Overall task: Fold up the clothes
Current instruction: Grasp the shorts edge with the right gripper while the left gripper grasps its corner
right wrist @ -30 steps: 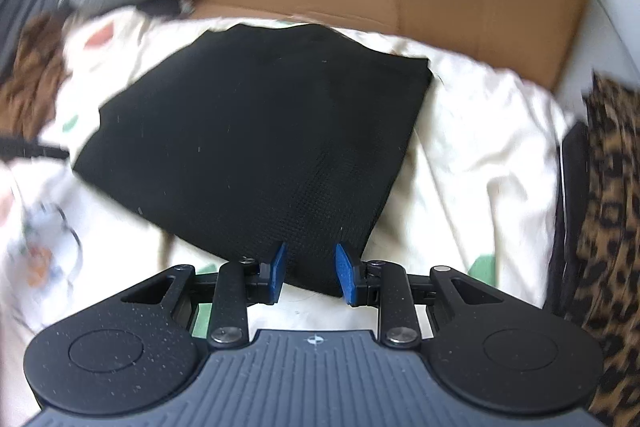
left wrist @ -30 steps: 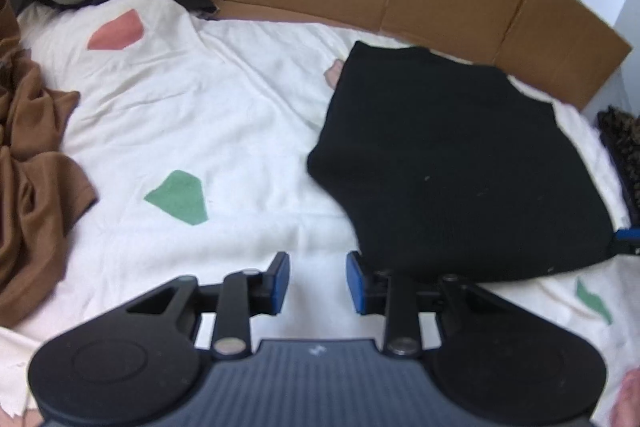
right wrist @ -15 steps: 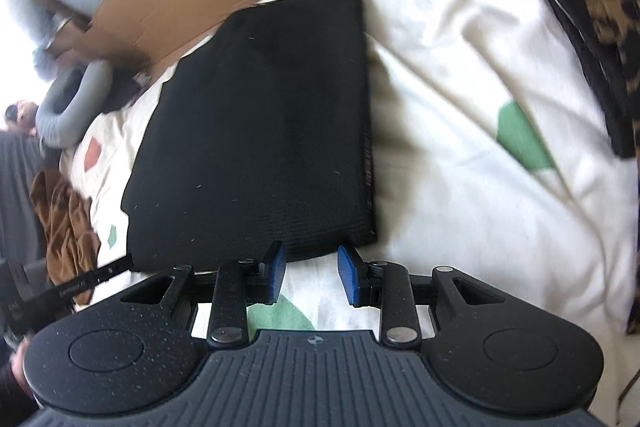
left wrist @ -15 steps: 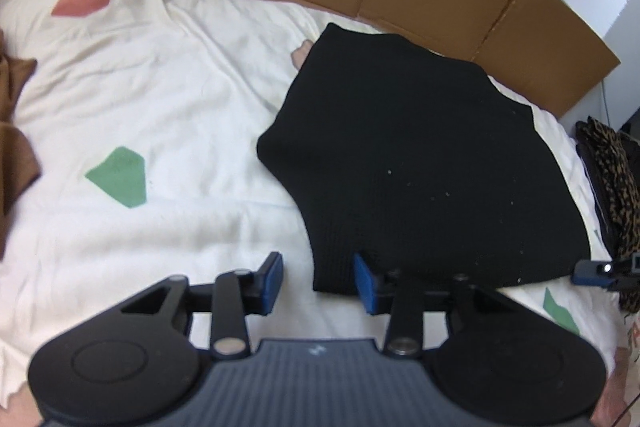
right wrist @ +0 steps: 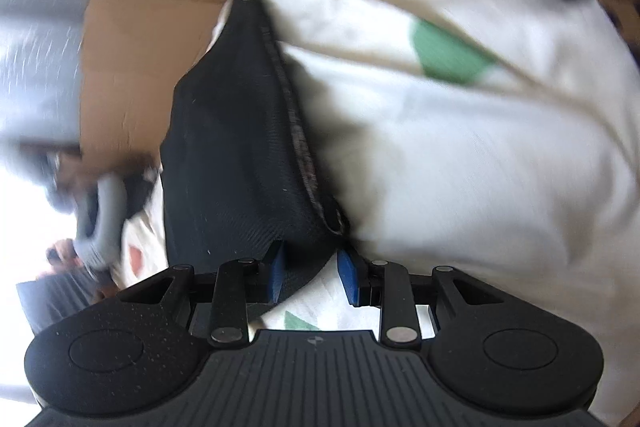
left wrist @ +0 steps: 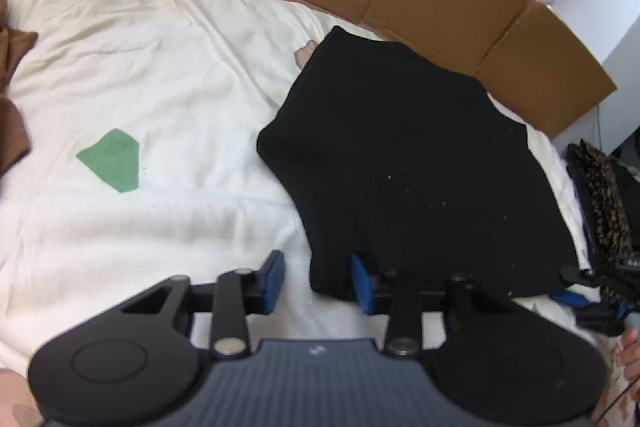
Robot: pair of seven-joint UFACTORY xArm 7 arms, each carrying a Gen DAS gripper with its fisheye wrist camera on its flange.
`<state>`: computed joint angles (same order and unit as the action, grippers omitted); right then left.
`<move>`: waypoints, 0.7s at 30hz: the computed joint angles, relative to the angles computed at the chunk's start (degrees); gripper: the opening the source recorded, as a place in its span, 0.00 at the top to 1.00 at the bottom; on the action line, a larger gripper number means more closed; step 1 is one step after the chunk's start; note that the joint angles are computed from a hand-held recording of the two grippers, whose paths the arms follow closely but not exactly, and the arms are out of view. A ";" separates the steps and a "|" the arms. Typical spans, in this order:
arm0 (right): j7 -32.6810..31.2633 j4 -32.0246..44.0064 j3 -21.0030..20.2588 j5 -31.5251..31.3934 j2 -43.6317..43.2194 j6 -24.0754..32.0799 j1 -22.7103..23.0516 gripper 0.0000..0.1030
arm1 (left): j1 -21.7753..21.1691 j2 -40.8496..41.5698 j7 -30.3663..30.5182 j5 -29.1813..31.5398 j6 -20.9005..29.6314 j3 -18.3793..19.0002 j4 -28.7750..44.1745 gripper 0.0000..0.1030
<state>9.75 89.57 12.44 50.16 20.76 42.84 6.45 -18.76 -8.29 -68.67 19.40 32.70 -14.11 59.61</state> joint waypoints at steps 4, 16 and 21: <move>1.16 -0.22 0.39 2.68 0.51 -0.90 -0.30 0.67 | -0.06 -0.91 0.01 -3.21 -4.38 0.65 -2.45 0.67; -0.66 0.56 0.77 4.02 0.79 -0.75 -0.88 0.76 | 0.99 -2.32 0.97 -7.26 -7.38 0.74 -4.76 0.93; -1.94 0.59 1.28 6.19 1.79 -1.58 -0.93 0.65 | 0.66 -2.20 3.23 -11.29 -9.03 1.45 -5.25 0.83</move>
